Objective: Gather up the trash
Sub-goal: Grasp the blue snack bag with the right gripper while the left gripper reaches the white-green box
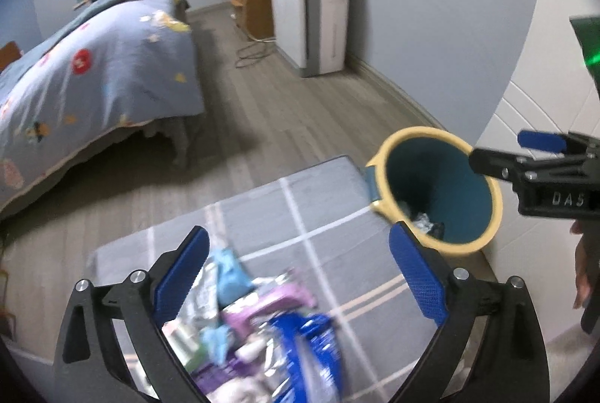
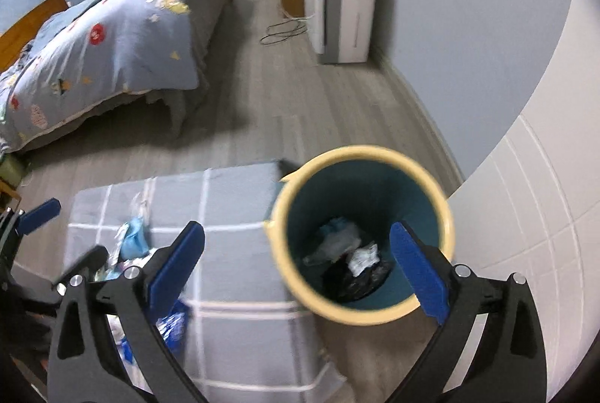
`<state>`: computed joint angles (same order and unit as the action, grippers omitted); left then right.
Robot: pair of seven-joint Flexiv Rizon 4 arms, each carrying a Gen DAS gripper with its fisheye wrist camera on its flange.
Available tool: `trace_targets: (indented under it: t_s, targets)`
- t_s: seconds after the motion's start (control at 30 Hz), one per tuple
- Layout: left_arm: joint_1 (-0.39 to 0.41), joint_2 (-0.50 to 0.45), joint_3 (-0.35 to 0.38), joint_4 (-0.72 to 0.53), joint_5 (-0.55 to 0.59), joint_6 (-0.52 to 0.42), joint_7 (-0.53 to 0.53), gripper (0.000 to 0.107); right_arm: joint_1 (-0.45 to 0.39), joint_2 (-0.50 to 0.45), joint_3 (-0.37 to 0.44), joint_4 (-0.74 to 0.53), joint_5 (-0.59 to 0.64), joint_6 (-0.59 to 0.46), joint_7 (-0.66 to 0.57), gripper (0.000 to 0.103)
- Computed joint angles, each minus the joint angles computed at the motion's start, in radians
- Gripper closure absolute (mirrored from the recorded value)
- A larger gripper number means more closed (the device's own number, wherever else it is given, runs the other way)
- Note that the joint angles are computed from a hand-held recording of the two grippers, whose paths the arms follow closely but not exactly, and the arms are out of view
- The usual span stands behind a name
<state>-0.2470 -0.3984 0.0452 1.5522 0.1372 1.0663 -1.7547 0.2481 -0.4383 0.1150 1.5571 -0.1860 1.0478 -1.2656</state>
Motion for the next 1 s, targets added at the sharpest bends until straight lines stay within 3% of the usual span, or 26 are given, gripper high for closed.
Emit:
trace_targets:
  t_s: [0.3,0.5,0.67,0.87,1.0]
  targets:
    - [0.059,0.178,0.057,0.221,0.091,0.036,-0.064,0.011,0.04,0.063,0.048,0.093,0.053,0.056,0.064,0.006]
    - [0.132,0.232,0.052,0.312,0.089,0.063,-0.099,0.011,0.11,0.049,0.047,0.096,-0.032,0.057,0.072,0.006]
    - [0.176,0.248,0.046,0.369,0.055,0.086,-0.1,0.011,0.131,0.0,0.062,0.047,-0.026,0.001,0.049,0.006]
    - [0.207,0.245,0.05,0.402,0.061,0.108,-0.073,0.011,0.122,-0.096,0.104,-0.08,0.102,-0.129,0.045,0.006]
    - [0.219,0.231,0.056,0.405,0.085,0.028,-0.024,0.011,0.138,-0.13,0.104,-0.118,0.133,-0.202,0.059,0.006]
